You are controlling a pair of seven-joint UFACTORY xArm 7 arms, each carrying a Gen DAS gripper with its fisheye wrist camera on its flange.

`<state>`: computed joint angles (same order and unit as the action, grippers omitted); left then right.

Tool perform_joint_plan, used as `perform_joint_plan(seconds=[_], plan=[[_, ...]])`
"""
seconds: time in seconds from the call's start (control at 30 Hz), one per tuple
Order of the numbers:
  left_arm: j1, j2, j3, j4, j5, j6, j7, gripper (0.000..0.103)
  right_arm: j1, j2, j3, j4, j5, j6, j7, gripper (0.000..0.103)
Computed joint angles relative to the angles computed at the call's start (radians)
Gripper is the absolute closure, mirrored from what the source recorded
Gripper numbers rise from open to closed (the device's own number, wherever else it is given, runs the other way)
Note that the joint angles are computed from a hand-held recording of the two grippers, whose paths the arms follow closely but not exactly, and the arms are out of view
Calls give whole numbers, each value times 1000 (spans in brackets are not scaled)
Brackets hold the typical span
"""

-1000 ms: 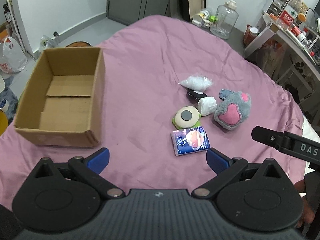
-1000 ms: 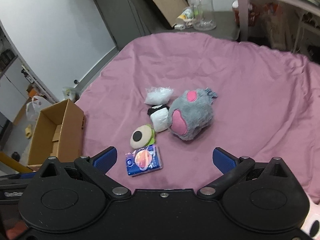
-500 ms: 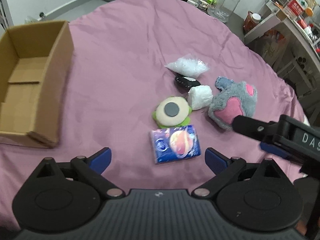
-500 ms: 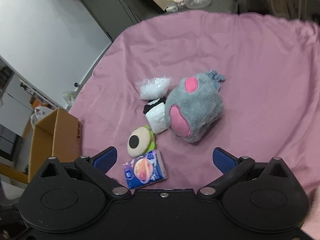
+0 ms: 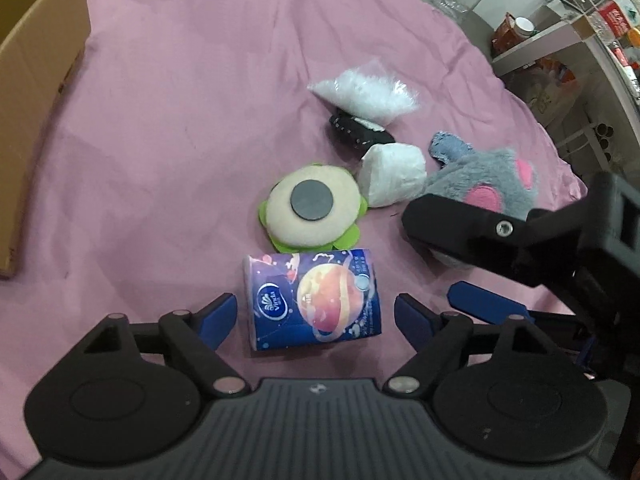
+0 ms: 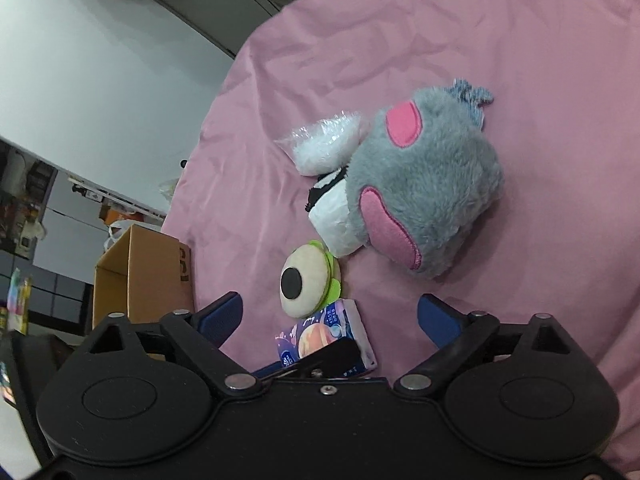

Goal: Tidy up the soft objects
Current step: 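Move both tools toward the items and close left gripper on blue tissue pack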

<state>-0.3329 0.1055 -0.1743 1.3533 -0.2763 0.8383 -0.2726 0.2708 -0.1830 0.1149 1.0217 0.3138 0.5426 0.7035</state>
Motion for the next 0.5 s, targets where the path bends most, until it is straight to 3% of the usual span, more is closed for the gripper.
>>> perform_joint_plan(seconds=[0.13,0.27,0.5], plan=[[1,11,2,-11,-12,-17,-35,31,9,28,-11,9,56,-10,-40,21],[14,4,7,-17,-53,-17,-60,37,13,62,-15,25,113,-10,-77,38],[48,-10,23,-13,-96,36,-64,38,9,114,0,67,139,-14,-93,45]])
